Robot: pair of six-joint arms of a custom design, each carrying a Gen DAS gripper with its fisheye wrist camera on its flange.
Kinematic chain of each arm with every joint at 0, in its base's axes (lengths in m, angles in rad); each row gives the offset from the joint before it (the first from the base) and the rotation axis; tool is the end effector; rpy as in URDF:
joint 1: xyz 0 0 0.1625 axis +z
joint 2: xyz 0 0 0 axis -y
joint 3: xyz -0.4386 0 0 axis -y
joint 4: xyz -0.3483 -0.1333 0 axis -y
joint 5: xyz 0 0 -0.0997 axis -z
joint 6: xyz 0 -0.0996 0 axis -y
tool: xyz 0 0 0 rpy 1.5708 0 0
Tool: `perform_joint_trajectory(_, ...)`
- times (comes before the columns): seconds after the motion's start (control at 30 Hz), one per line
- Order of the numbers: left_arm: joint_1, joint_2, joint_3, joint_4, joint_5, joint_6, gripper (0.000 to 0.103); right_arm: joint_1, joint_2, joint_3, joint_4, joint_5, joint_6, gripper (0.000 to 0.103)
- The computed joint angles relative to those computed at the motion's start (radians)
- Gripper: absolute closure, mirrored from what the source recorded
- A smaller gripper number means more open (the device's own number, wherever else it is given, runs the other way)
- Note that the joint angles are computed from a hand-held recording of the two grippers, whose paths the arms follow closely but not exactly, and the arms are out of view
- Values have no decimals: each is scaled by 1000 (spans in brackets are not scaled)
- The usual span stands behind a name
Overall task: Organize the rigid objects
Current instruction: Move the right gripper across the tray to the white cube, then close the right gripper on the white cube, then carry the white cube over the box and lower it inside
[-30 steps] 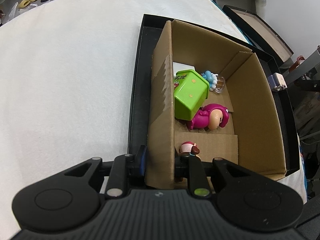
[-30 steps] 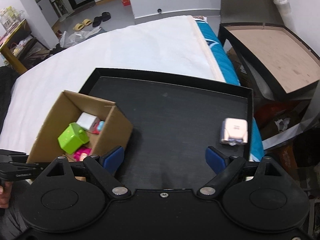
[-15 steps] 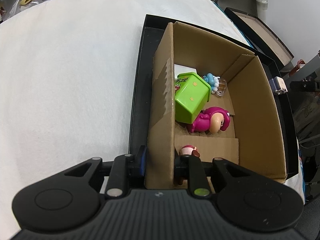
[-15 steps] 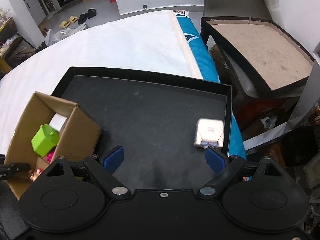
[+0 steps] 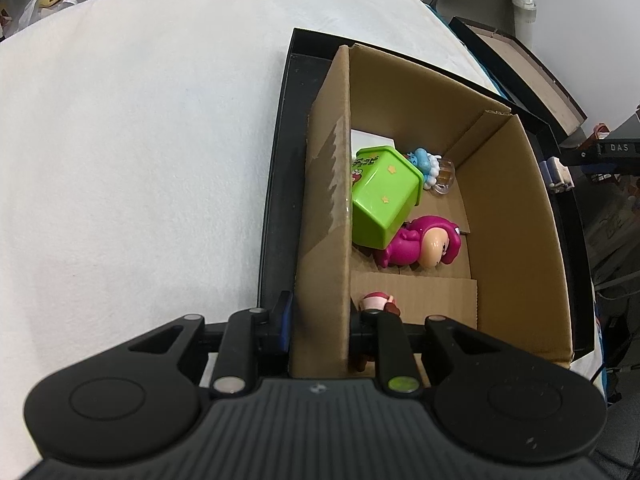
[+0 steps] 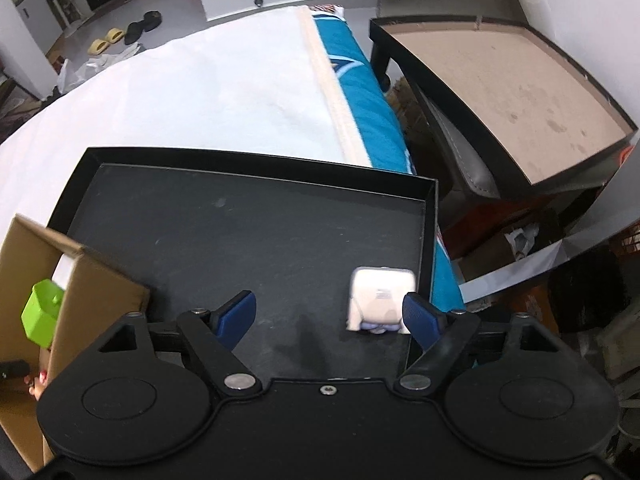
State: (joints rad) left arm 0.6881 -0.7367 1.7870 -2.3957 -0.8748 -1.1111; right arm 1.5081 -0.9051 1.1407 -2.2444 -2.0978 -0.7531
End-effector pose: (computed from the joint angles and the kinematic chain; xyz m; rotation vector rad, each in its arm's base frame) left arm -0.3214 -0.5195 0.0582 -0.1839 2.5092 -0.6113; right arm 0.0369 -0.7401 0.3905 0.6994 -2.3852 0.2414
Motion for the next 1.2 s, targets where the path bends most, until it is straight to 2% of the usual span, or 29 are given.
perform_joint_trajectory(0.27,0,0,-1,1,1,1,83,-17,51,-100,75,-14,53,31)
perform_joint_trajectory(0.53,0,-1,1,-1,1,2,83,-23,71,-115,81,-28,49,38)
perform_joint_trajectory(0.63,0,-4,9,-14,1,5,83,-26,83,-117,77,-59,50,39)
perform_joint_trajectory(0.8,5,-10,16,-28,-4,11,83,-32,89,-84,24,-111,39,58)
perform_joint_trajectory(0.93,2,-9,14,-20,0,11,83,-33,74,-53,-11,-111,41,59)
perform_joint_trajectory(1.2,1,-7,8,-7,-1,3,83,-25,23,1,0,-74,1,59)
